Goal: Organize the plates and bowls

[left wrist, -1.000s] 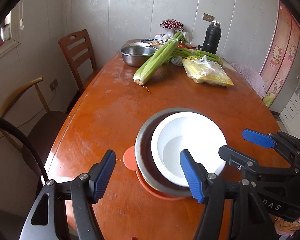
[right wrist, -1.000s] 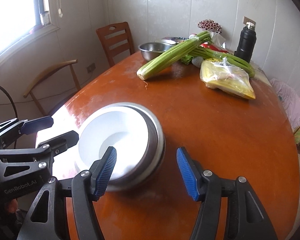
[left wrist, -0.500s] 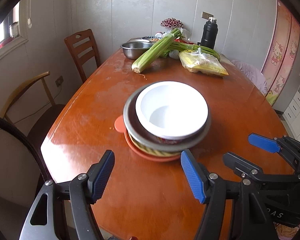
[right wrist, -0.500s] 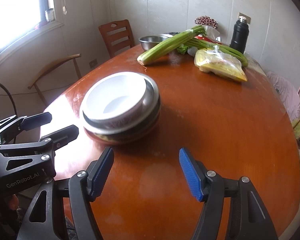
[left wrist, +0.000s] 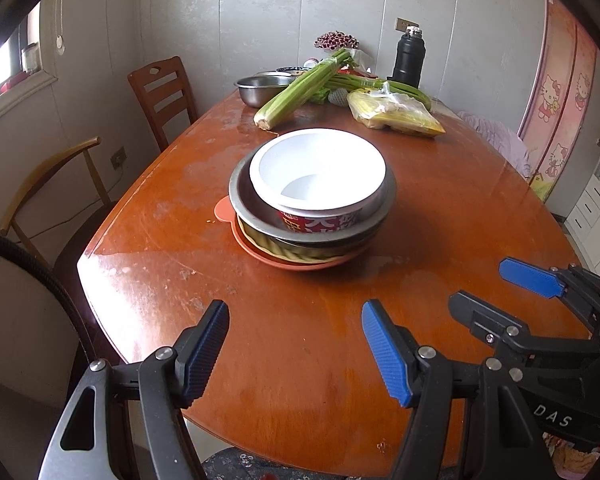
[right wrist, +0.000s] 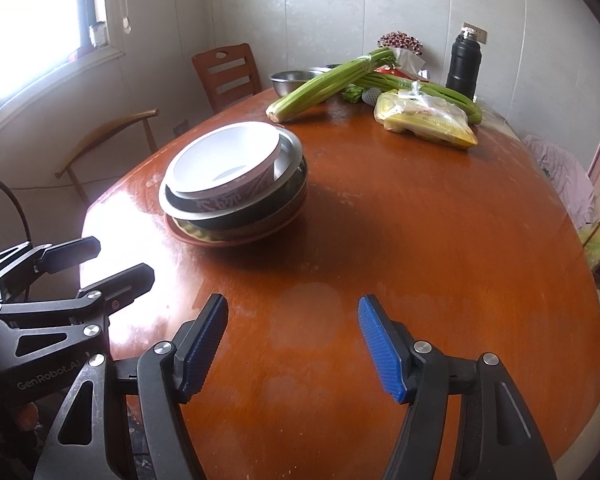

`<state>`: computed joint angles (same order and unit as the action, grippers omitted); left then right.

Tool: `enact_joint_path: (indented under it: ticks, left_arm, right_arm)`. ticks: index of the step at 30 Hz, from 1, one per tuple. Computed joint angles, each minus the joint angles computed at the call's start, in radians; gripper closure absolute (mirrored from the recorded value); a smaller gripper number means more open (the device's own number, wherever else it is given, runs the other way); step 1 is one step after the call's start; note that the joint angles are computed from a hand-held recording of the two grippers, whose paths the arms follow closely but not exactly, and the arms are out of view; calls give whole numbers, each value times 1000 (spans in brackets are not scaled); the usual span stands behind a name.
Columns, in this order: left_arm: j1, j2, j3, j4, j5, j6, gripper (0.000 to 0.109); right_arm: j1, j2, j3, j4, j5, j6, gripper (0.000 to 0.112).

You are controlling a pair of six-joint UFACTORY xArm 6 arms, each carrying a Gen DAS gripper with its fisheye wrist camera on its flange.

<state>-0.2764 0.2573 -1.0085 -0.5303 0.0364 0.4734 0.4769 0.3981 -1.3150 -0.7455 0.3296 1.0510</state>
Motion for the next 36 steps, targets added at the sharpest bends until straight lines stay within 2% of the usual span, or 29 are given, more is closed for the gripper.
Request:
enact_joint_path:
  ticks: [5, 14, 24, 36]
  left_arm:
    - [-10, -5, 3, -81, -5, 79, 40]
    - [-15, -12, 11, -100, -13, 105, 40]
    - [-30, -26, 21, -186, -25, 191, 40]
    - [-30, -34, 35, -168, -37, 172, 40]
  right_arm:
    - [4, -12, 10, -33, 16, 42, 43]
    - [15, -27, 15, -93, 35, 94, 43]
    - [18, -38, 26, -118, 40, 124, 43]
    - [27, -45, 33, -135, 53, 144, 43]
